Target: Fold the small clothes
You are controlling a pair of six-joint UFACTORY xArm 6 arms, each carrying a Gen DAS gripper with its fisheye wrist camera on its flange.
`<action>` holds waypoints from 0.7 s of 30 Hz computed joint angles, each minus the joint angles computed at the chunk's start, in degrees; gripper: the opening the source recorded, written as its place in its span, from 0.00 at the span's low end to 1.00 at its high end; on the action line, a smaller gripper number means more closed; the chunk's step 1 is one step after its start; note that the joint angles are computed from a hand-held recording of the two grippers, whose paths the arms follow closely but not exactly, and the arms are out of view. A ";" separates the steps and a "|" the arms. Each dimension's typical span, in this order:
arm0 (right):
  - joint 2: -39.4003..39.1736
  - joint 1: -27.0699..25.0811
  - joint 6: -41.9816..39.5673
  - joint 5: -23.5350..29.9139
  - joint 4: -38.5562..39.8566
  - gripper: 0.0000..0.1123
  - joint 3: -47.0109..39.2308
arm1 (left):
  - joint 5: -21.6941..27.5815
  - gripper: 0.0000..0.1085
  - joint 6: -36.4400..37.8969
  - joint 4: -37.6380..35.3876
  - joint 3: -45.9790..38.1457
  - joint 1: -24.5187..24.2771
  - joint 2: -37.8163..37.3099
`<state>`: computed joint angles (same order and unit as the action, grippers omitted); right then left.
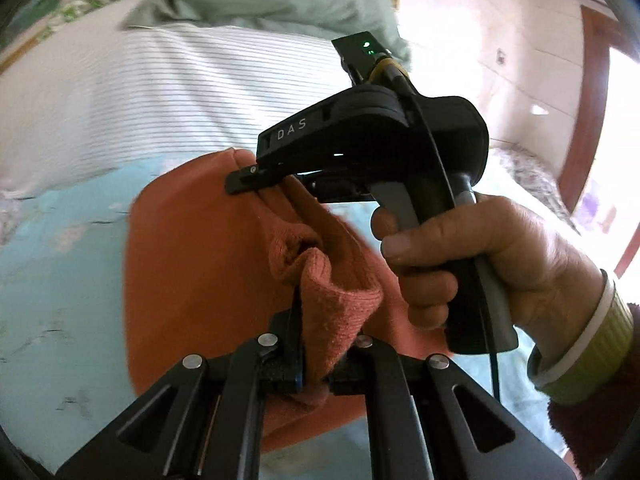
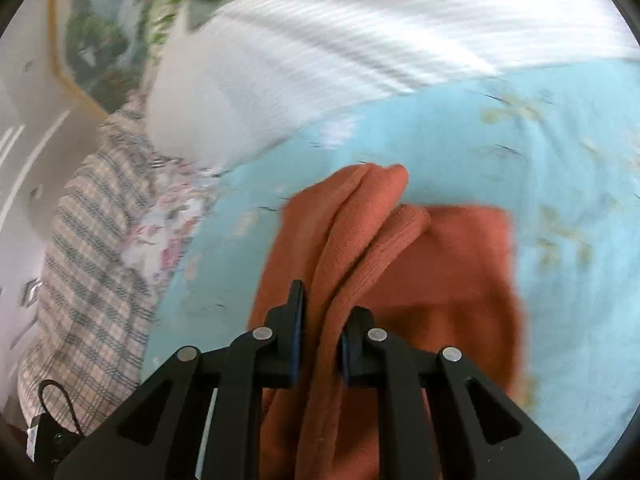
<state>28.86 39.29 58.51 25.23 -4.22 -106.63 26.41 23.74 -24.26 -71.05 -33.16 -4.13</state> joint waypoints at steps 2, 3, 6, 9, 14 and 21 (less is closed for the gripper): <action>-3.00 -0.54 1.34 -1.30 -0.11 0.14 6.10 | 0.29 0.06 -0.37 0.17 -0.64 -1.73 1.37; -3.82 -0.70 1.50 -2.09 0.24 0.14 8.01 | 0.54 0.06 -0.94 0.87 -0.92 -2.53 2.14; -6.02 -1.17 1.70 -5.86 0.14 0.13 12.14 | 1.73 0.06 -3.67 4.25 -1.82 -4.05 4.28; -6.60 -1.51 3.33 -5.94 -2.93 0.13 12.37 | 2.63 0.06 -3.82 4.18 -3.08 -4.11 5.24; -5.76 -1.86 4.21 -2.30 -3.57 0.14 12.35 | 2.92 0.06 -3.66 4.46 -5.06 -4.46 6.60; -11.02 -1.01 14.44 -1.07 -13.40 0.37 17.93 | 7.48 0.25 -3.59 3.74 -6.54 -3.62 8.84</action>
<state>17.84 38.28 72.95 24.16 -17.62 -88.70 33.89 20.15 -20.52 -77.59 -36.78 4.71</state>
